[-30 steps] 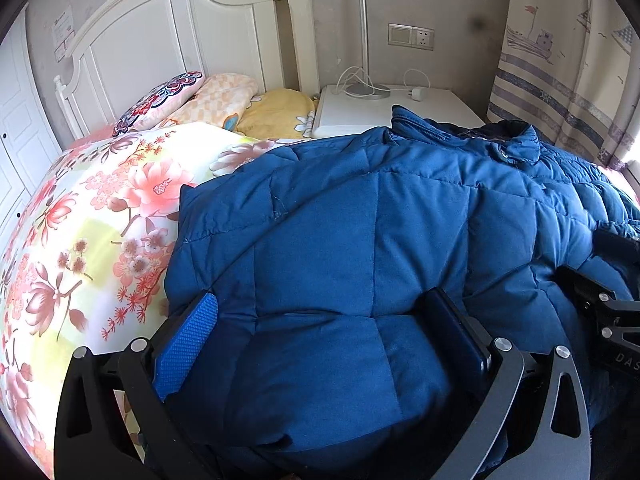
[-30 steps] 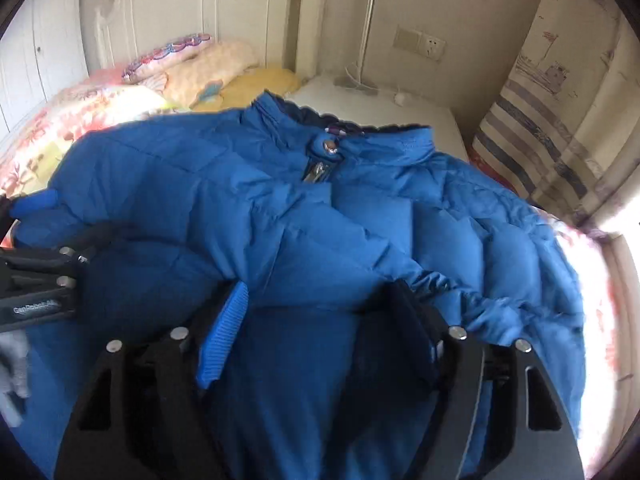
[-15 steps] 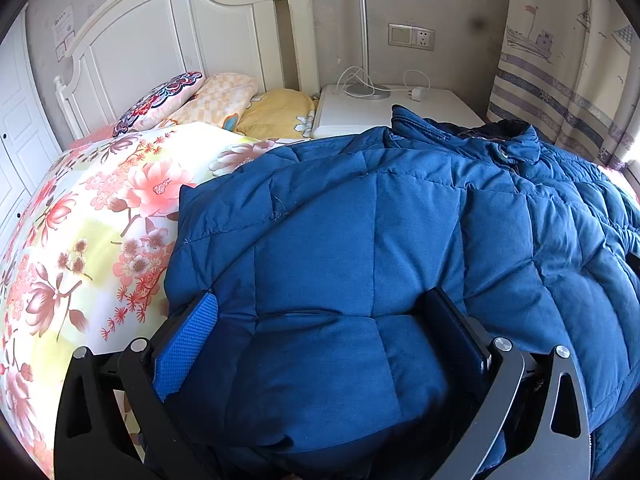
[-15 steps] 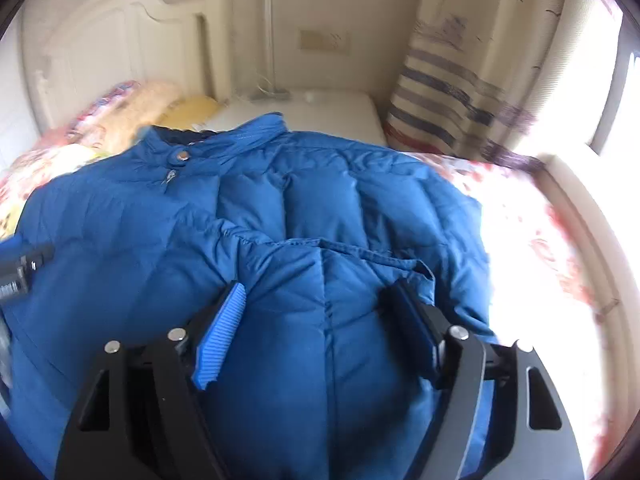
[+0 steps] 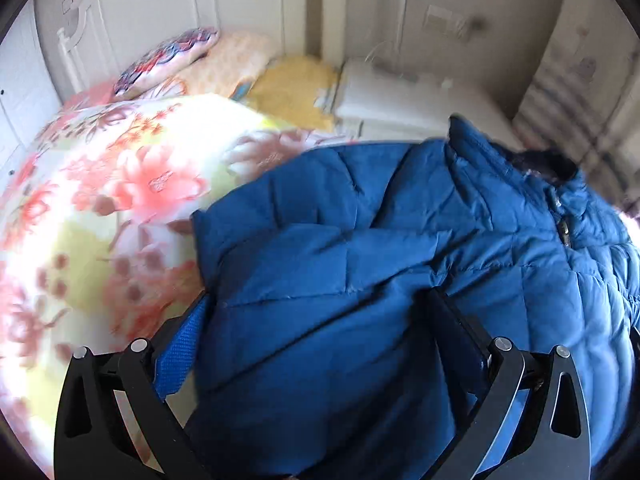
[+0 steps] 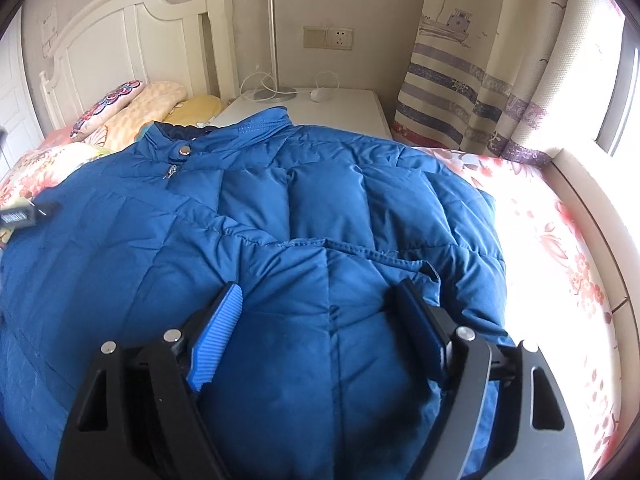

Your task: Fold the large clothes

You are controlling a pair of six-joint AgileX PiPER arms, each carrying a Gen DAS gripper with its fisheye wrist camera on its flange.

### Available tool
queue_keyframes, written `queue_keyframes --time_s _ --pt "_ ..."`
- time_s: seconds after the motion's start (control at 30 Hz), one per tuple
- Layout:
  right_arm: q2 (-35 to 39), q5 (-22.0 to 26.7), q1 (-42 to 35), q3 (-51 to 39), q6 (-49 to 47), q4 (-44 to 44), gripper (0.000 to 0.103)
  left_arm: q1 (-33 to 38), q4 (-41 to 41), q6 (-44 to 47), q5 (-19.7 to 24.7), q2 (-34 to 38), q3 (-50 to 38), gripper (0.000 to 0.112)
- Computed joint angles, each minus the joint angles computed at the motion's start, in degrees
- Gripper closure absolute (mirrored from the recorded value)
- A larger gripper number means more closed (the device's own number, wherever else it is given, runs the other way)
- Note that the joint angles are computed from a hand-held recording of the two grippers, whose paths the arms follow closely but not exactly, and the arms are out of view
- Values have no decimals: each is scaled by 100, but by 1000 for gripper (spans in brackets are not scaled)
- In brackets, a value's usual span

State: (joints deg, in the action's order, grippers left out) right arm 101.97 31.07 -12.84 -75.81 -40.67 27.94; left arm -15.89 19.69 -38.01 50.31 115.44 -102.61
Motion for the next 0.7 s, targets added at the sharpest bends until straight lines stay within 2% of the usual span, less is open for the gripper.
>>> queue_keyframes --time_s 0.03,0.1,0.13,0.2,0.23,0.33,0.43,0.5,0.53,0.57,0.6,0.63,0.7 --pt "5 -2 35 -9 61 -88 23 8 0 -40 -86 -62 104 14" --pt "0 20 51 -3 30 -75 20 -73 108 -127 336 -41 -117 14" --pt "5 241 -19 -83 -129 72 19 -194 334 -339 580 -115 -134 14" --pt "-132 771 -160 -225 9 -61 20 -544 760 -816 530 -795 518 14" --pt "-466 988 -291 -59 -94 57 20 -763 934 -966 374 -1223 979 14" --pt "-1674 1288 -648 918 -1234 888 18 -1614 1169 -1139 279 -2297 2084 14" --pt "-2324 1777 -531 1680 -1694 594 14 -2459 1080 -1215 407 -2697 2790 14" --pt "-2381 1521 -93 2039 -1312 -223 14 -2704 921 -1195 604 -2439 2959 14" --pt "-2288 1198 -1 2357 -1380 -415 12 -2692 845 -1169 552 -2328 3096 14" --pt "-2282 1105 -31 2459 -1419 -379 9 -2620 766 -1212 272 -2391 3347 14" --pt "-2270 1236 -249 2452 -1576 -114 9 -2512 701 -1329 24 -2630 3624 14" --pt "-2295 1439 -448 2422 -1640 -77 9 -2482 702 -1367 5 -2745 3743 14" --pt "-2697 1441 -725 2583 -1639 -290 9 -2686 966 -1841 505 -3091 3892 14"
